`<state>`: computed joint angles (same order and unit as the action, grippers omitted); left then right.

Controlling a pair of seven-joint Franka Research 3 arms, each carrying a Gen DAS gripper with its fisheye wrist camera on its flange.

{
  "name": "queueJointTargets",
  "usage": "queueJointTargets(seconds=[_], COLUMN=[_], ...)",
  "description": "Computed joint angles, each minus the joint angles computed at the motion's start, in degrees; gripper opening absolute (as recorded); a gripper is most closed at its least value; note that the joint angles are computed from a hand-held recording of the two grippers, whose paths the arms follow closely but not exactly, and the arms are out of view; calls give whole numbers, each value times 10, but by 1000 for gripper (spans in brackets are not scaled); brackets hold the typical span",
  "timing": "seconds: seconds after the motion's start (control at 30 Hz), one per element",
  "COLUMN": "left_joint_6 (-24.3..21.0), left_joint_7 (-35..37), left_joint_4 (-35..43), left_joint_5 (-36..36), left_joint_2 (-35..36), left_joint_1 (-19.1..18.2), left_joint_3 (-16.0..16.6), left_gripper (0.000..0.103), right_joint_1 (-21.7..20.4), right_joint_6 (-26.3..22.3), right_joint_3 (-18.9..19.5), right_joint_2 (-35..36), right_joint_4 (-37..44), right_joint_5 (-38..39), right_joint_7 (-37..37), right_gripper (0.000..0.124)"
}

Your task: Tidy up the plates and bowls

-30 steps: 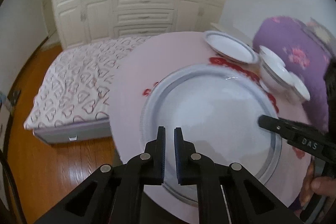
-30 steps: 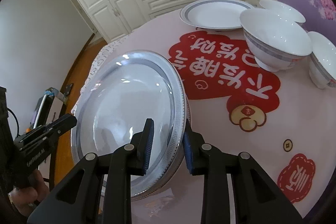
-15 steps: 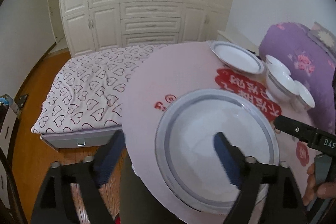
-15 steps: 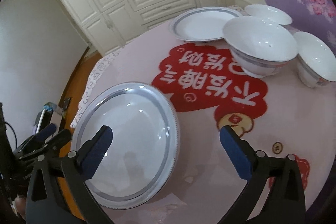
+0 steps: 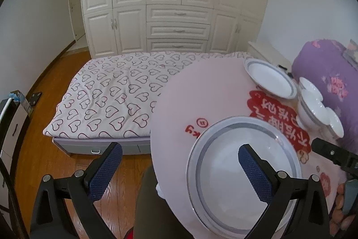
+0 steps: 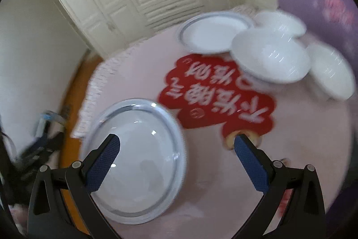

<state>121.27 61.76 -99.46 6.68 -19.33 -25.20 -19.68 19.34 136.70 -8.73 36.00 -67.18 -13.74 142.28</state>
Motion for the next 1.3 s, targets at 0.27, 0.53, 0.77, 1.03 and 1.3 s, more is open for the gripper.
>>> queueJointTargets(seconds=[0.27,0.53,0.77,1.03,1.3], left_joint_6=[9,12,13,19,6], left_joint_7=[13,5,2,2,-4], left_joint_4=[-1,7,29,74,186], left_joint_5=[-16,-6,5,27,86], left_joint_2=[-13,-11,5,42,139], left_joint_1=[-1,1,-4,-9,-23], left_joint_3=[8,-3,-10,-22,-41], left_gripper=[102,102,102,102,102], right_joint_1=[69,31,37,34,-14], right_joint_6=[-37,-26,-76,-59,-40], right_joint_3=[-77,-44,-53,-60,-48], right_joint_2=[3,26,38,5,17], right_joint_4=[68,75,93,50,93], right_joint_5=[-180,-147,-164,-205,-194], right_joint_7=[59,14,38,73,12], right_gripper=[103,103,103,103,103])
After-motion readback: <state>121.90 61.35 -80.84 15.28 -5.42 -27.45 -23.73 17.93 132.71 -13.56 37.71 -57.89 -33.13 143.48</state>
